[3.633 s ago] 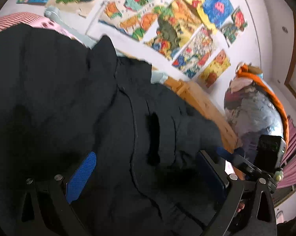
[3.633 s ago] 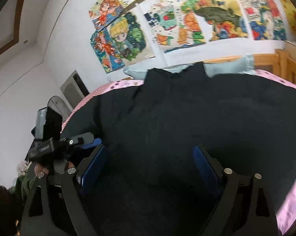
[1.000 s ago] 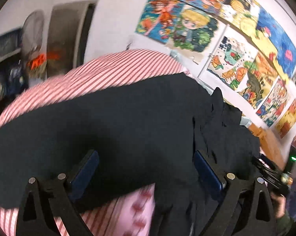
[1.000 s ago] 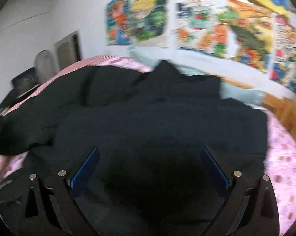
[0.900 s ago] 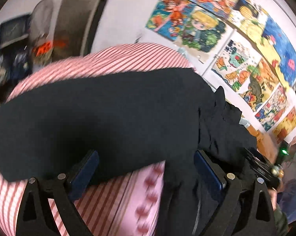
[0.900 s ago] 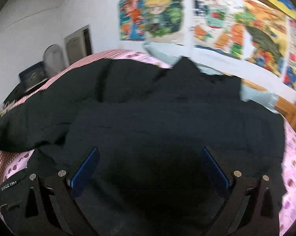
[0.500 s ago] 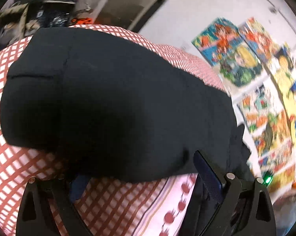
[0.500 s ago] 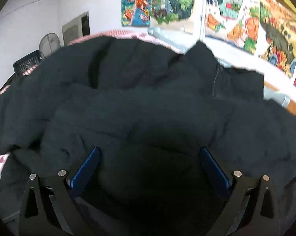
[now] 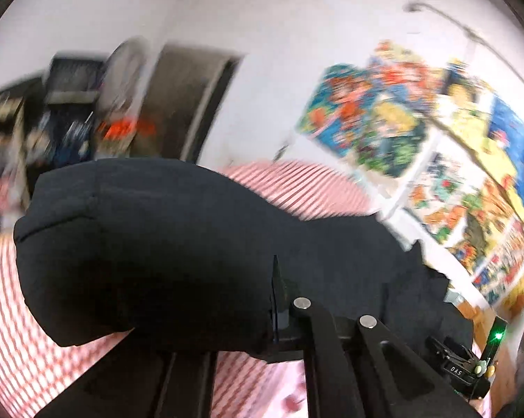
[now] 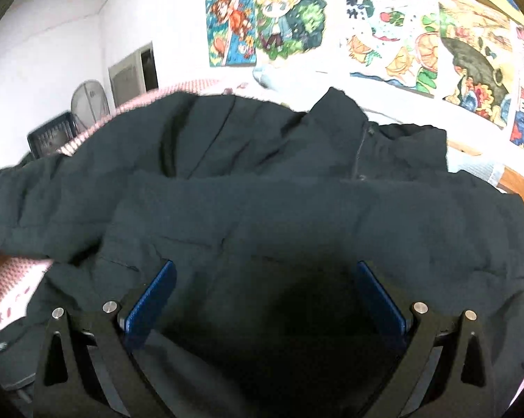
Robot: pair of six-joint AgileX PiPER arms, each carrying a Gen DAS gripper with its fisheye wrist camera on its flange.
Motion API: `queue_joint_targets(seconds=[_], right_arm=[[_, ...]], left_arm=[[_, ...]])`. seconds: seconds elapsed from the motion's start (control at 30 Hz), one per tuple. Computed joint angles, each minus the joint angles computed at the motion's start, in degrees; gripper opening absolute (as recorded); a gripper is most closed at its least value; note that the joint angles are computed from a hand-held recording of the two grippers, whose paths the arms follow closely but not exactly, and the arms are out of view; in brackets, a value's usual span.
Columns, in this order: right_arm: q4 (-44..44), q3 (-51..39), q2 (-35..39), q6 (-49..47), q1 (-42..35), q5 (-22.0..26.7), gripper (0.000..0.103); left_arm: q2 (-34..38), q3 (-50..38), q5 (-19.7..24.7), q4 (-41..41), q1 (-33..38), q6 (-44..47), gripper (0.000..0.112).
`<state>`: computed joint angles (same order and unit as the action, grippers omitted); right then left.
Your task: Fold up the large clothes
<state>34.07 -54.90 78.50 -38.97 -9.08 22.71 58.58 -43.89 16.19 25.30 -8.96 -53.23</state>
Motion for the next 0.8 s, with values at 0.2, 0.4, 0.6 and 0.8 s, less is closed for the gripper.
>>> queue_joint_targets(seconds=[0.2,0.4,0.6,0.8], right_arm=[[5.0,-1.1,-3.3,-5.6,-9.1,5.1,0.100],[5.5,-3.1,-4.8,-7.6,-19.3,9.4,0.100],[5.9,-4.3,-4.6,-10.1,-28.5,12.0,0.100],[2.9,-6.7,-2.6,-10.2,-36.0,11.9,0.100]], left_arm=[[3.9,-17.0,5.6,3.9,-13.9,8.4,0.007],[15.6,-31.0,7.7,9.2,-29.9,10.6,0.007],[33.4,-44.9,8.7,2.8,-40.8,19.8,0.008],[46.4,-54.9,12.3,-24.5,-42.2,45.6,0.008]])
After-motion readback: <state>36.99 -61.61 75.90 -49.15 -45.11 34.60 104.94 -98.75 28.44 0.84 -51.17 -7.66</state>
